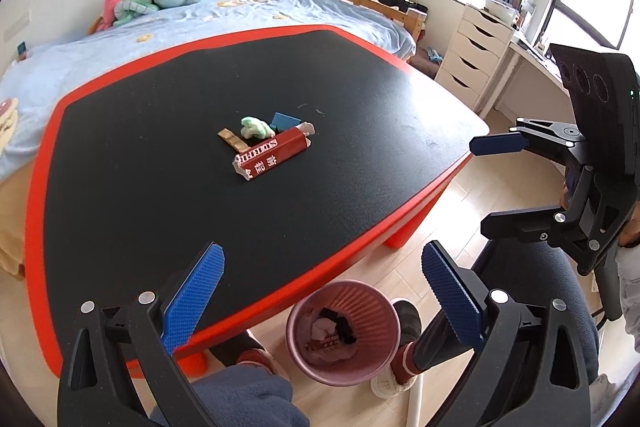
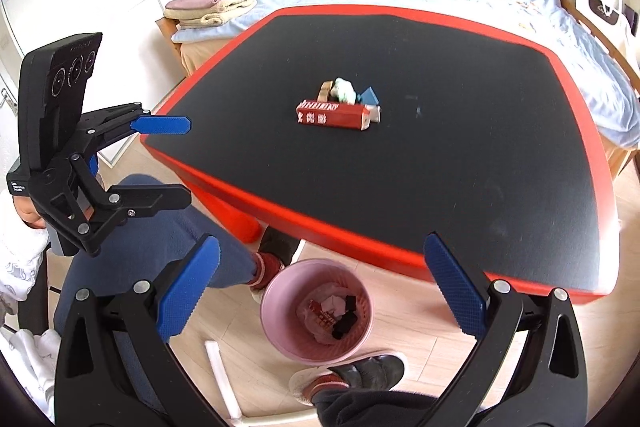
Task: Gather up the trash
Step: 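Move both open tools back toward the red box on the table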
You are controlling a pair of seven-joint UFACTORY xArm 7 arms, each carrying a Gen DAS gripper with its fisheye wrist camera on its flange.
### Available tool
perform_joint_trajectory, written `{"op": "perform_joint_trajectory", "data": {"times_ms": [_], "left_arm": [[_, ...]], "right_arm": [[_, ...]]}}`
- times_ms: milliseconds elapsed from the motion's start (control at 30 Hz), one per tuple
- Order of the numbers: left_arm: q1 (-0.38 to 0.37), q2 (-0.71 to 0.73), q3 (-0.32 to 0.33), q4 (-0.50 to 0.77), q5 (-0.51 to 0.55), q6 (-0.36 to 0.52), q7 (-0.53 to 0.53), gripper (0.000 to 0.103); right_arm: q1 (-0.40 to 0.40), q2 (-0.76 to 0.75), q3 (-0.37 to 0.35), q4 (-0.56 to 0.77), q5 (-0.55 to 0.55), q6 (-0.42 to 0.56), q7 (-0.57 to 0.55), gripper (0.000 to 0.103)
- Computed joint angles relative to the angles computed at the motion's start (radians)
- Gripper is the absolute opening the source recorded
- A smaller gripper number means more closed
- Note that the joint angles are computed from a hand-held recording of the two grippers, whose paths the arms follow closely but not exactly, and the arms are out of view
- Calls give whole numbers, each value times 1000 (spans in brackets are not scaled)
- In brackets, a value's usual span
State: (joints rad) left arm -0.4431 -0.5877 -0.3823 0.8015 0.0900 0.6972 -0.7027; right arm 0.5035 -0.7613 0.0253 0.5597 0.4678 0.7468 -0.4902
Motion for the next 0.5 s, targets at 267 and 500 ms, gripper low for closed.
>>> {"op": "perform_joint_trajectory", "data": {"times_ms": [267, 500], "left_arm": [[21, 48, 50, 15, 17, -61, 94, 95], [26, 125, 104, 34, -2, -123, 228, 95]], "right_arm": [[-7, 175, 3, 137, -1, -56, -30, 100], [-40, 329, 35, 258, -24, -95, -42, 100]]}}
